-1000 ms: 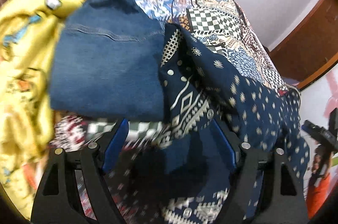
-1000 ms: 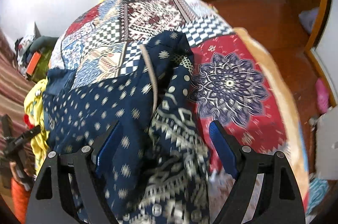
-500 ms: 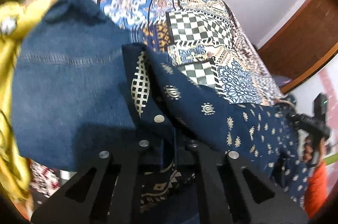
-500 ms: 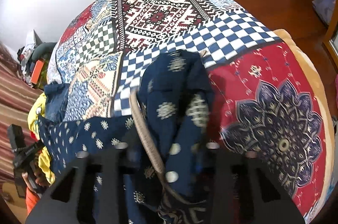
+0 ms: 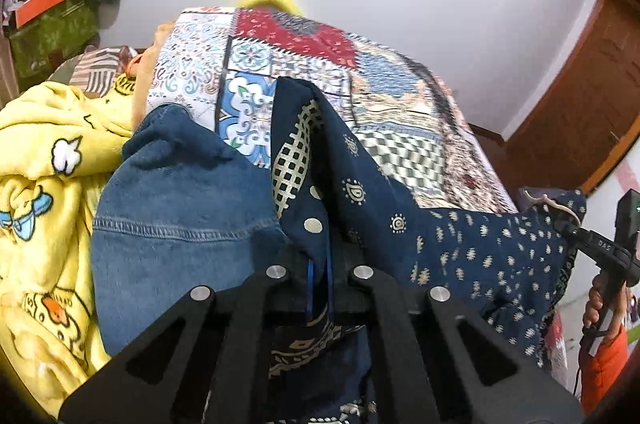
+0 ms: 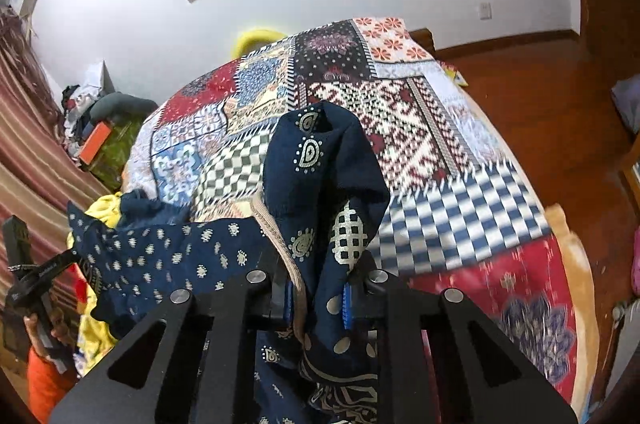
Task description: Fold large clothes
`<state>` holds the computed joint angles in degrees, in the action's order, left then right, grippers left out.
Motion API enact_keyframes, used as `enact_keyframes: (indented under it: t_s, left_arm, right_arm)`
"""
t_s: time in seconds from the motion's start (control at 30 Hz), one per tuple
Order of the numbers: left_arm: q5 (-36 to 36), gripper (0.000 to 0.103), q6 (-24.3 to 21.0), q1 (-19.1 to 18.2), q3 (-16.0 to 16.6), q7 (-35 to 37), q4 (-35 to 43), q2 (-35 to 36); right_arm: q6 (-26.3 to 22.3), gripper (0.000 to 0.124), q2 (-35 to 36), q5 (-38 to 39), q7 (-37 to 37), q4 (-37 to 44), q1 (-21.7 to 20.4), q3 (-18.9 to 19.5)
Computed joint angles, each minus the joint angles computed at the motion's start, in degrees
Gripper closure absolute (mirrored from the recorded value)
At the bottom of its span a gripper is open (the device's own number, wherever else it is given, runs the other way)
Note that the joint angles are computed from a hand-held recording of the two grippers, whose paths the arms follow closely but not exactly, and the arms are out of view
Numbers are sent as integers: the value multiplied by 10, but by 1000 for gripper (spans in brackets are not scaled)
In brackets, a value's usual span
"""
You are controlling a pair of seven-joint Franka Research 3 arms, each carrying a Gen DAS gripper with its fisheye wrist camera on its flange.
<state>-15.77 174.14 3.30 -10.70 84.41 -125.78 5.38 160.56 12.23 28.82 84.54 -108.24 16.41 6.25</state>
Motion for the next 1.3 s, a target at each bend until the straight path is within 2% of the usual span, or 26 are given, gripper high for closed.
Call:
enact_keyframes:
  t_s: [0.03,0.17,0.23,0.3,0.37,0.4,0.47,0.5,0.57,0.7,0.8,0.9,0.93,1.0,1.07,1.17,1.3]
  left_arm:
    - [25,99,-9,-5,12,-25,12,14]
    - [68,98,-34,-2,23,-76,53,68]
    - [149,98,-71,-26,62,-139,79,94]
    - [170,96,-94,-18,58,-158,91,114]
    - [181,96,-106,-8,53,-170,91,123]
    - [201,96,-107,-13,61,-187,85,122]
    - [254,96,-111,-28,83,-228,70,114]
    - [256,96,-111,-19,75,-225,61,107]
    - [240,96,-106,3,57,-207,36,85]
    - [290,96,-102,-1,73,-240,-28,14]
    - [260,95,-91,9,65,-218,-82,-50]
    - [289,81,-91,11,65,-231,-133,-115]
    - [306,71,-96,14,62,-243,-150,-137]
    - [328,67,-104,16,57,-256,-179,-175]
    - [307,65,-100,-1,69,-240,-218,-219]
    - [259,47,-94,-35,89,-215,-268,-272]
    - [217,46,-97,-75,107,-191,-326,-329]
  right_arm:
    - [-4,109,19,-15,19,20,6,-6]
    - [-21,109,66,-46,63,56,12,-17]
    - [-30,109,88,-47,67,70,5,-15]
    - [-33,108,96,-40,61,71,-2,-8]
    - [-37,103,101,-47,64,71,-3,-12]
    - [-38,102,101,-55,70,69,0,-17]
    - [-34,91,98,-73,80,60,6,-24]
    - [-30,88,94,-88,94,52,13,-32]
    - [-34,72,80,-126,130,38,27,-51]
    - [-45,66,30,-167,167,-6,29,-58]
    - [-56,63,-24,-214,199,-51,31,-62]
    - [-59,62,-90,-269,235,-106,25,-57]
    - [-65,62,-119,-300,256,-128,22,-54]
    - [-68,58,-154,-316,269,-154,10,-41]
    - [-62,49,-200,-303,261,-195,1,-29]
    - [-58,47,-258,-305,262,-247,-14,-7]
    - [-71,47,-318,-271,238,-304,-12,5]
